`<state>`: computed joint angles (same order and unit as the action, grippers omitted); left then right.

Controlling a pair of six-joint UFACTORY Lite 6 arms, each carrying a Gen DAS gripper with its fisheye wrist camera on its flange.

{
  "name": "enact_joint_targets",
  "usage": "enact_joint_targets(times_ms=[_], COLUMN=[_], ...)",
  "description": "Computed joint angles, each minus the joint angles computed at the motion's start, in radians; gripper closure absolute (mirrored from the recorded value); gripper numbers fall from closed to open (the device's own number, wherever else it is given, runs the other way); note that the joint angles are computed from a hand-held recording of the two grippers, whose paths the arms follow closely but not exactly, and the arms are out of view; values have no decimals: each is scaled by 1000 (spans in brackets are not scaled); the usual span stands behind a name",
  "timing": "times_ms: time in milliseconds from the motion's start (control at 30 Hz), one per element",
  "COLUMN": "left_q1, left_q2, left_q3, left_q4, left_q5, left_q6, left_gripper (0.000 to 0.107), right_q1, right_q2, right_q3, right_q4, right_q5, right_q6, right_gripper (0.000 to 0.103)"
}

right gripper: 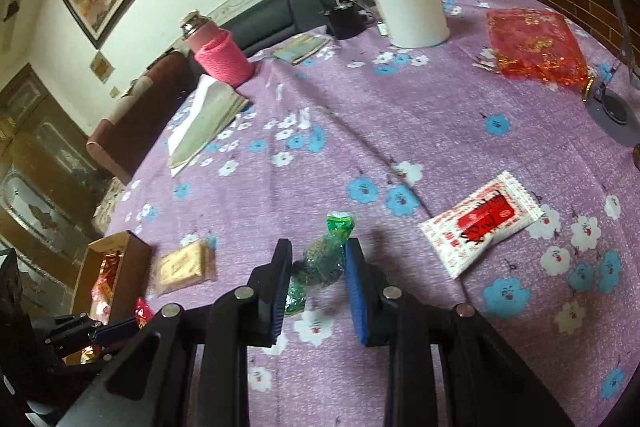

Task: Organize snacks
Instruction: 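Grasp the red candy bar with the left tool while the right grasps a green candy bag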

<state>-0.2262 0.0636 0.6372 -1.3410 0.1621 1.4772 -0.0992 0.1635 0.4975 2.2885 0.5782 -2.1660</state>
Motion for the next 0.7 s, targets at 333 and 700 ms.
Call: enact_joint_targets(times_ms=[333, 700], left_q1=[438, 42], left_q2=[-284, -28], left_q3=[-182, -36], left_q4=[50, -148], left_q5=[323, 77], left_q6=[26, 53], left_gripper=[86, 62], right_q1=[58, 52], right_q2=[-3, 22], right_q3=[-18, -19], right_q4=[34, -1], right_q5=[5, 28], right_q6=[-22, 24], right_gripper=[74, 73])
